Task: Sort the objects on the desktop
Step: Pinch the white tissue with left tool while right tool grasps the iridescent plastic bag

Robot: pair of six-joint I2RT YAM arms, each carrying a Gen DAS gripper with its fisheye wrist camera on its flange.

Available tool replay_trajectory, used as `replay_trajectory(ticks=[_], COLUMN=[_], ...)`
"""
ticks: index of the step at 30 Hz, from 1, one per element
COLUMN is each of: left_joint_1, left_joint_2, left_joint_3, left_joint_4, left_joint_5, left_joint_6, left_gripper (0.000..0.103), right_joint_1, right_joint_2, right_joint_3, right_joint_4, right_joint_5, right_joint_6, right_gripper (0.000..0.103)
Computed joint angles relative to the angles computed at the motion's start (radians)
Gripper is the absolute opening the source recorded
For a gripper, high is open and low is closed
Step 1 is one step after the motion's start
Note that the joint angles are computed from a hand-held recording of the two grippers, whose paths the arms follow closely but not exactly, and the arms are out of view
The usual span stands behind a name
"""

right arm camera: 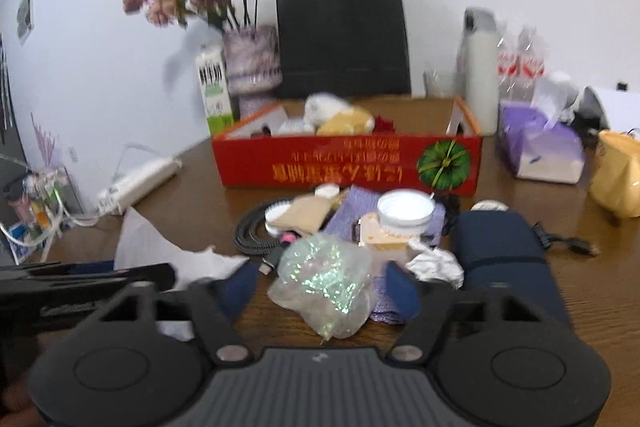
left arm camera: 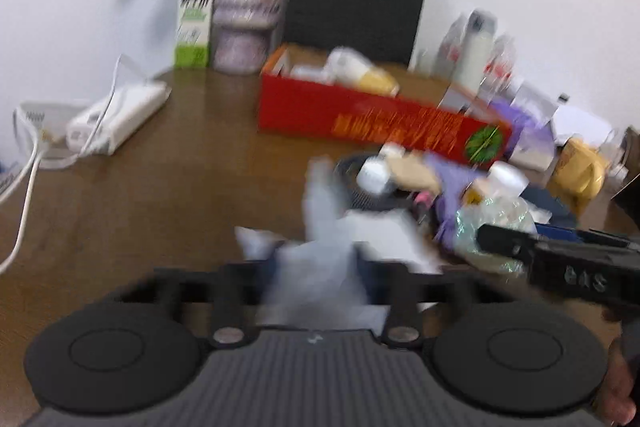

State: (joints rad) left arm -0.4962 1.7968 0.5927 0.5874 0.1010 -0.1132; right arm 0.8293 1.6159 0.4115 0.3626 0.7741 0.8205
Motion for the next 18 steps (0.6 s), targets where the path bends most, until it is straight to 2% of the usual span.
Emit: replay_trajectory(ticks=[3,6,10,13,14,16,18], left_joint_1=[0.043,0.049,0.067,0.078,0.076,0.063,0.044], left_joint_2=[-0.029,-0.104,-0.269,-0.390,-0.412,-0.441,-0.465], left_joint_3=[-0.038,-0.125,-0.231,-0.263,-0.264,-0.266,-0.269], left_joint_4=[-0.023,-0.003,-0.026,-0.070,-0.078,-0.076,-0.074], left_joint_5=[0.090,0.102,0.136,0.170,0.177,0.172,0.150], left_joint_6=[0.004,0.022,0.032,0.032,0.030,0.032,0.027], left_gripper=[0.009,0.008,0.007,0.007,0.007,0.007,0.007], right_joint_1=[0.049,0.164,0.395,0.547,0.577,0.614,0.623], right_joint_2=[-0.009,-0.038,-0.086,-0.053,-0.051,-0.050,-0.040], right_joint_3=[-0.023,-0.015,0.018,0.114,0.131,0.154,0.174], right_joint_4=[0.018,-0.120,-0.466,-0.876,-0.970,-1.103,-1.188], right_joint_5=[0.029,0.119,0.267,0.329,0.331,0.339,0.353], right_joint_6=[0.036,0.144,0.423,0.775,0.868,0.998,1.077], right_gripper=[0.040,0.040,0.040,0.040,0.040,0.040,0.040])
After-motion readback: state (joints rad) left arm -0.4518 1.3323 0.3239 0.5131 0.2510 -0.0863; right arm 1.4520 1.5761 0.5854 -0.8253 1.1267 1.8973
